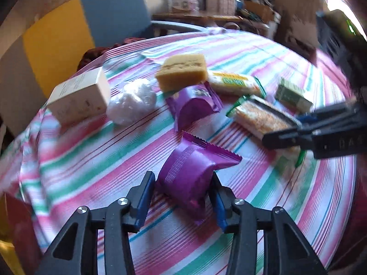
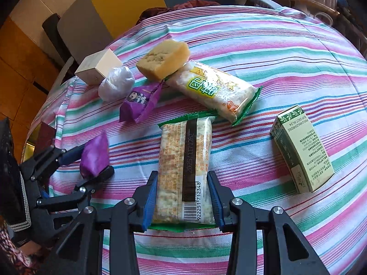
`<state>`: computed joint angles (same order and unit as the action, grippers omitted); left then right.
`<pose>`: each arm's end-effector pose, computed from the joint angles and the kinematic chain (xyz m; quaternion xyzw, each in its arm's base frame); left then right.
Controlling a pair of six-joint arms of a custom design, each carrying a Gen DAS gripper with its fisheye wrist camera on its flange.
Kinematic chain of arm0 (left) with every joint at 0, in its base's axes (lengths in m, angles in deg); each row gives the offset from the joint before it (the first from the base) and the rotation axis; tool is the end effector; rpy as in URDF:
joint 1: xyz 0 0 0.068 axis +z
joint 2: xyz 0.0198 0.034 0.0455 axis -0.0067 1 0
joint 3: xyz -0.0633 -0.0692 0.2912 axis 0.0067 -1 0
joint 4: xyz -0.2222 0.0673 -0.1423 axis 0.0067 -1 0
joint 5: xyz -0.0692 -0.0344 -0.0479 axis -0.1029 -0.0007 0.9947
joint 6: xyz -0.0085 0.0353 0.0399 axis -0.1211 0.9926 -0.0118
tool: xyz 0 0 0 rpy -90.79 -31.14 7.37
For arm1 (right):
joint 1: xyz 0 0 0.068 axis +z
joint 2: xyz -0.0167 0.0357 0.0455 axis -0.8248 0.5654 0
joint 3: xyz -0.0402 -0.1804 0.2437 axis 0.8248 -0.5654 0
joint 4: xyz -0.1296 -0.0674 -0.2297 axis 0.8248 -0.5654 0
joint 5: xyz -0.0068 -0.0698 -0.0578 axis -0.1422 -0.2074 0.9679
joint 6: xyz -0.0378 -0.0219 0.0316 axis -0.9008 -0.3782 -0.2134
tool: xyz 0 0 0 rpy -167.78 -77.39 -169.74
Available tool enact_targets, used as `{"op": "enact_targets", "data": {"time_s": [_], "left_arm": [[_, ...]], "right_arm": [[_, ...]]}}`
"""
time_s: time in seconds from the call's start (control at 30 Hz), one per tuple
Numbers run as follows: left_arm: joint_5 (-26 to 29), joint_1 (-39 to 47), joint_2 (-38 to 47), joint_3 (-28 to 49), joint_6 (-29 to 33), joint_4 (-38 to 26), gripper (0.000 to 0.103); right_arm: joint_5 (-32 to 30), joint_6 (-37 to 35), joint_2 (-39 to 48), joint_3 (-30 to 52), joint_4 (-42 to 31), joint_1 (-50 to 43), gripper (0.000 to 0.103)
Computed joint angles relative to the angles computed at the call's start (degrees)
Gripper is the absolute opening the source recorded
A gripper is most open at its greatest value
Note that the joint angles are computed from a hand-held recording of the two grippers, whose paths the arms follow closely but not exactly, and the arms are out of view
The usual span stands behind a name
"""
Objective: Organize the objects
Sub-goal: 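Grasp the cracker packet with the right gripper while the left grasps the purple snack, then carry the purple snack into the gold tray and open the left gripper while the right holds the cracker packet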
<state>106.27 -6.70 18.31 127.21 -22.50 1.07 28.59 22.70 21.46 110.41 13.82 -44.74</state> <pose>0.3006 -0.0473 0.1502 0.4331 0.8526 -0.1163 0.2684 0.2227 0.0447 0.1727 0.1819 0.9541 0.1150 0.2082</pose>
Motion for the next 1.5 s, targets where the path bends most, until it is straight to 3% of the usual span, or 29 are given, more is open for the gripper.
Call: {"op": "enact_targets", "data": {"time_s": [0.17, 0.37, 0.77, 1.03, 1.27, 1.5], "left_arm": [[1.51, 1.02, -1.72, -4.03, -3.35, 4.86, 0.047], [4.75, 2.32, -1.16, -4.35, -3.19, 5.79, 0.034], [7.63, 7.45, -6.18, -10.18, -2.34, 7.86, 0.03], [15.09, 16.98, -10.28, -9.23, 0.14, -3.06, 0.03], [21.01, 28.0, -14.19, -7.19, 10.78, -17.35, 0.03], [25.29, 39.81, -12.51, 0.13, 18.18, -28.99, 0.03]], "right_arm": [[0.03, -0.09, -0.02, 0.02, -0.05, -0.03, 0.042], [0.99, -0.25, 0.2, 0.34, -0.3, 0.63, 0.042], [-2.62, -0.04, -0.63, -0.86, 3.91, 1.75, 0.042], [-2.84, 0.11, -0.25, -0.83, 5.13, 4.23, 0.042], [-2.19, 0.38, 0.81, -0.65, 5.91, 6.24, 0.042], [-2.05, 0.33, 0.27, -0.83, 6.74, 7.42, 0.042]]}}
